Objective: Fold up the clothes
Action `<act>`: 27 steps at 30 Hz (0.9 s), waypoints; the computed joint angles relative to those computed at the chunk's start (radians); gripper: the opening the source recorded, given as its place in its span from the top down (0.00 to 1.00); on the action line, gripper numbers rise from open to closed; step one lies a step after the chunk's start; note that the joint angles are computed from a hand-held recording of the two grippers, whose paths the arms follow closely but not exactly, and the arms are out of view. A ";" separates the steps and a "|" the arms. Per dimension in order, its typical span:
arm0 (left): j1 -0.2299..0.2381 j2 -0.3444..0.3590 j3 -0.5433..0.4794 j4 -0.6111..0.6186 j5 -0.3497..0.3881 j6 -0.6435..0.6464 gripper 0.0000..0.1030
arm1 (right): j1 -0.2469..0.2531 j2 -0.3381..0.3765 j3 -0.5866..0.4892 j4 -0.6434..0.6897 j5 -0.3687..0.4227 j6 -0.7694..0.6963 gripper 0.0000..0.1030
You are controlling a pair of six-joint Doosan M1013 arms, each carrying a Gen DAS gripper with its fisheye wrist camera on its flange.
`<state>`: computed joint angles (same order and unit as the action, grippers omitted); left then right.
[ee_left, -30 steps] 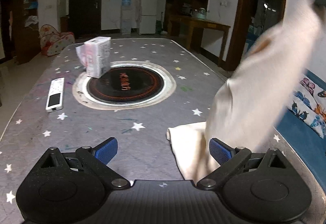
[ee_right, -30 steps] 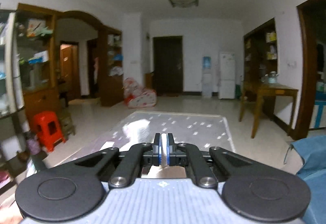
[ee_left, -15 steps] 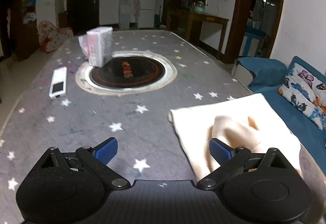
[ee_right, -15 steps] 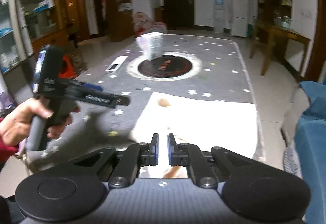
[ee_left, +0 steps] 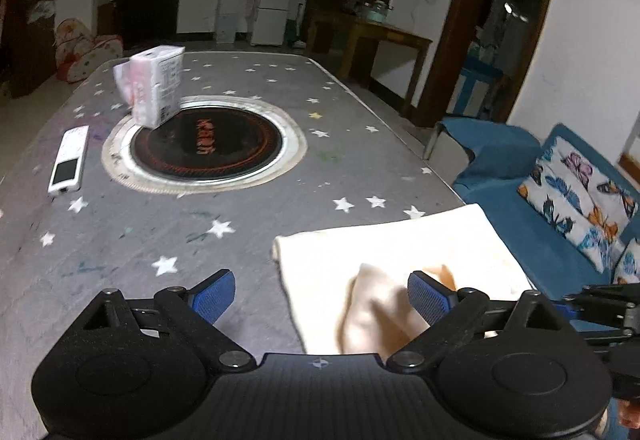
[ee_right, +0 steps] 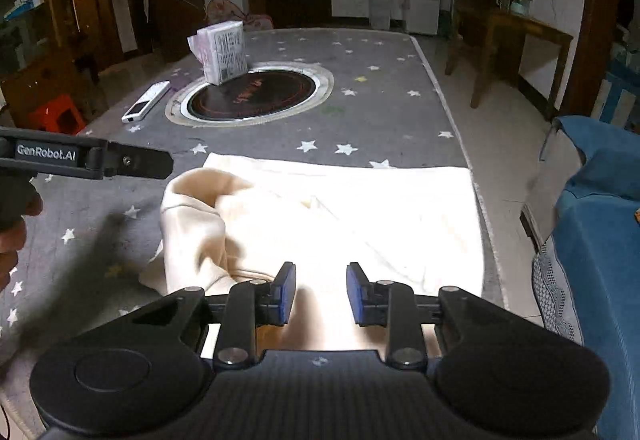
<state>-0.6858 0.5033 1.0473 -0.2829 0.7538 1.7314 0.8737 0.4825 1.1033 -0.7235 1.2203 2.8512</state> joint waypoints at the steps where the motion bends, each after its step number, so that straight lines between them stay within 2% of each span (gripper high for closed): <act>1: -0.005 0.004 -0.006 0.012 0.005 0.000 0.07 | 0.002 -0.002 0.005 -0.003 -0.004 0.004 0.71; 10: -0.032 0.007 -0.014 0.092 0.048 -0.037 0.07 | 0.020 0.004 -0.001 -0.031 0.025 0.039 0.60; 27: -0.057 -0.076 0.120 0.131 0.019 -0.021 0.03 | 0.079 -0.002 0.014 -0.059 0.097 0.156 0.50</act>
<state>-0.7430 0.4269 1.1678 -0.1523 0.7732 1.7102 0.9530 0.4805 1.1175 -0.7825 1.3178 3.0074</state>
